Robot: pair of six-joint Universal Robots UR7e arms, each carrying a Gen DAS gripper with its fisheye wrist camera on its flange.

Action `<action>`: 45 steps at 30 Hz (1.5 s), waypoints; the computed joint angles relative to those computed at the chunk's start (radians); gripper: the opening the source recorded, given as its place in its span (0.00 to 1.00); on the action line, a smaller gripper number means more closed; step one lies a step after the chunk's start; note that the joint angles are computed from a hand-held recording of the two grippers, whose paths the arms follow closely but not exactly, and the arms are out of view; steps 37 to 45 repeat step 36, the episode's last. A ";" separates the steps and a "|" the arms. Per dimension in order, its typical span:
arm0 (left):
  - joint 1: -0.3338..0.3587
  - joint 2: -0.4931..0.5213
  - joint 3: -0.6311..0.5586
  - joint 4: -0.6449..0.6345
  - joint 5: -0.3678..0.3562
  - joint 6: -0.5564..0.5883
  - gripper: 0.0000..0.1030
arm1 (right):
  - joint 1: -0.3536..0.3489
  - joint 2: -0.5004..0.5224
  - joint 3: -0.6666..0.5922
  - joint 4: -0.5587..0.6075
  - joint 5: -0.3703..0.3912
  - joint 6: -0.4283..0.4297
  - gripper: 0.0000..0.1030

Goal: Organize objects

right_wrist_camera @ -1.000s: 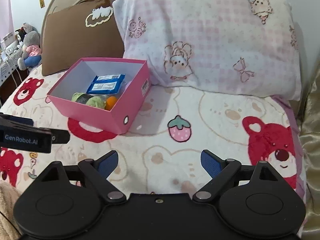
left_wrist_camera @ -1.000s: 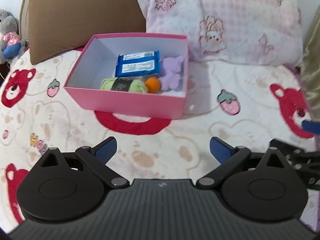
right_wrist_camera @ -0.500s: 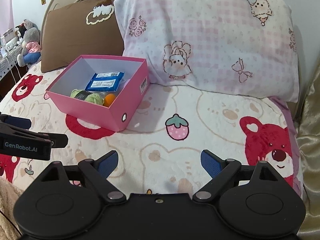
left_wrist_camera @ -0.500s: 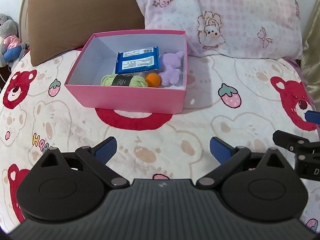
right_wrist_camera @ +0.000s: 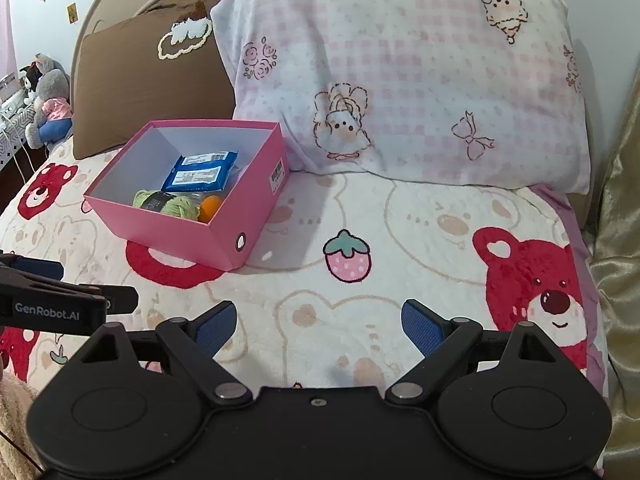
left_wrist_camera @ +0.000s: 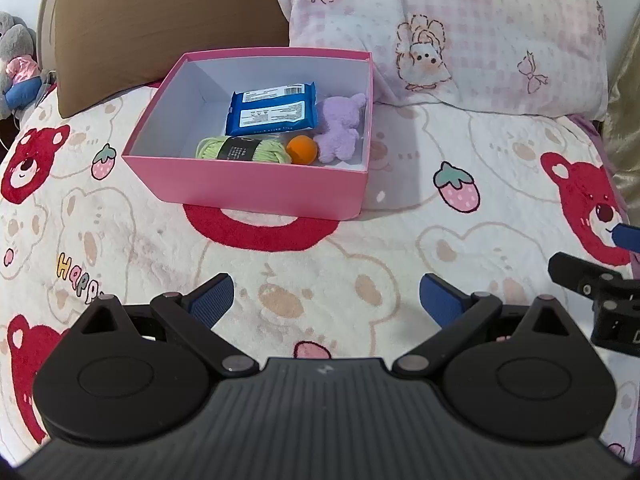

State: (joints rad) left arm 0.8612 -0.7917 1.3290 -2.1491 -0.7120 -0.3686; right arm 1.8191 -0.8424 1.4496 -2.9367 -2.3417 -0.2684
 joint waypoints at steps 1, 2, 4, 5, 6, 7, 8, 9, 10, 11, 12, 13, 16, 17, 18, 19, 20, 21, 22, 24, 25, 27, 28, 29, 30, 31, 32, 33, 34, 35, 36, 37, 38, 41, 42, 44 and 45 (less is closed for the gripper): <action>0.000 0.000 0.001 -0.003 -0.004 0.001 0.98 | 0.000 0.000 0.000 0.001 0.000 0.001 0.89; 0.002 0.000 -0.001 -0.002 -0.012 0.002 0.98 | 0.000 0.000 -0.001 0.005 0.000 0.003 0.89; 0.003 0.001 -0.005 0.006 -0.023 -0.002 0.98 | -0.002 -0.001 0.000 0.011 0.004 0.005 0.89; 0.004 0.002 -0.007 0.010 -0.026 -0.004 0.98 | -0.002 -0.001 0.001 0.012 0.004 0.006 0.89; 0.003 0.002 -0.005 0.007 -0.023 -0.003 0.98 | -0.002 -0.002 0.001 0.012 0.005 0.005 0.89; 0.003 0.002 -0.004 0.004 -0.020 0.001 0.98 | -0.003 -0.002 0.001 0.011 0.006 0.006 0.89; 0.002 0.003 -0.001 -0.005 -0.016 0.006 0.98 | -0.003 -0.002 0.002 0.011 0.007 0.009 0.89; 0.002 0.003 0.003 -0.016 -0.012 0.012 0.98 | -0.003 -0.003 0.003 0.011 0.009 0.013 0.89; 0.001 0.004 0.004 -0.021 -0.010 0.015 0.98 | -0.003 -0.004 0.004 0.011 0.012 0.015 0.89; 0.001 0.005 0.004 -0.021 -0.010 0.015 0.98 | -0.004 -0.005 0.005 0.012 0.015 0.017 0.89; 0.001 0.006 0.002 -0.018 -0.010 0.015 0.98 | -0.004 -0.006 0.005 0.014 0.016 0.020 0.89; 0.002 0.008 0.000 -0.012 -0.010 0.014 0.98 | -0.004 -0.006 0.005 0.016 0.015 0.022 0.89; 0.001 0.011 -0.007 0.004 -0.005 -0.001 0.98 | -0.002 -0.005 0.004 0.011 0.010 0.016 0.89; 0.000 0.012 -0.009 0.008 -0.001 -0.005 0.98 | -0.002 -0.005 0.004 0.006 0.008 0.012 0.89; 0.000 0.012 -0.009 0.009 0.002 -0.006 0.98 | -0.002 -0.004 0.005 0.004 0.006 0.010 0.89; 0.000 0.013 -0.011 0.011 0.006 -0.007 0.98 | -0.002 -0.005 0.005 0.005 0.006 0.011 0.89; -0.002 0.013 -0.008 0.011 0.013 -0.009 0.98 | -0.002 -0.006 0.006 0.008 0.006 0.012 0.89; -0.003 0.013 -0.006 0.007 0.022 -0.005 0.98 | -0.003 -0.007 0.006 0.014 0.008 0.015 0.89; -0.005 0.014 -0.004 0.005 0.031 0.001 0.98 | -0.004 -0.009 0.006 0.023 0.012 0.019 0.89; -0.007 0.013 -0.002 0.001 0.034 0.010 0.98 | -0.003 -0.013 0.009 0.034 0.019 0.027 0.89; -0.007 0.012 0.000 -0.002 0.032 0.011 0.98 | -0.003 -0.013 0.011 0.029 0.020 0.023 0.89; -0.008 0.012 0.002 -0.009 0.035 0.015 0.98 | -0.004 -0.013 0.010 0.033 0.019 0.022 0.89; -0.008 0.013 0.002 -0.009 0.037 0.015 0.98 | -0.005 -0.013 0.008 0.037 0.019 0.027 0.89; -0.008 0.013 0.002 -0.009 0.035 0.015 0.98 | -0.006 -0.014 0.008 0.045 0.020 0.034 0.89; -0.007 0.012 0.001 -0.007 0.033 0.015 0.98 | -0.007 -0.015 0.008 0.051 0.021 0.040 0.89; -0.007 0.012 0.000 -0.005 0.031 0.013 0.98 | -0.008 -0.016 0.009 0.050 0.022 0.041 0.89; -0.007 0.013 0.000 -0.005 0.031 0.013 0.98 | -0.009 -0.017 0.010 0.049 0.022 0.042 0.89; -0.007 0.013 0.000 -0.004 0.032 0.013 0.98 | -0.008 -0.016 0.010 0.049 0.021 0.043 0.89; -0.007 0.012 0.001 -0.004 0.030 0.013 0.98 | -0.009 -0.016 0.010 0.047 0.021 0.042 0.89; -0.007 0.012 0.002 -0.006 0.028 0.014 0.98 | -0.009 -0.016 0.011 0.046 0.022 0.041 0.89; -0.006 0.012 0.002 -0.003 0.027 0.010 0.98 | -0.009 -0.017 0.012 0.046 0.021 0.041 0.89; -0.006 0.012 0.002 -0.003 0.027 0.010 0.98 | -0.009 -0.017 0.012 0.046 0.021 0.041 0.89; -0.006 0.012 0.002 -0.003 0.027 0.010 0.98 | -0.009 -0.017 0.012 0.046 0.021 0.041 0.89; -0.006 0.012 0.002 -0.003 0.027 0.010 0.98 | -0.009 -0.017 0.012 0.046 0.021 0.041 0.89; -0.006 0.012 0.002 -0.003 0.027 0.010 0.98 | -0.009 -0.017 0.012 0.046 0.021 0.041 0.89; -0.006 0.012 0.002 -0.003 0.027 0.010 0.98 | -0.009 -0.017 0.012 0.046 0.021 0.041 0.89; -0.006 0.012 0.002 -0.003 0.027 0.010 0.98 | -0.009 -0.017 0.012 0.046 0.021 0.041 0.89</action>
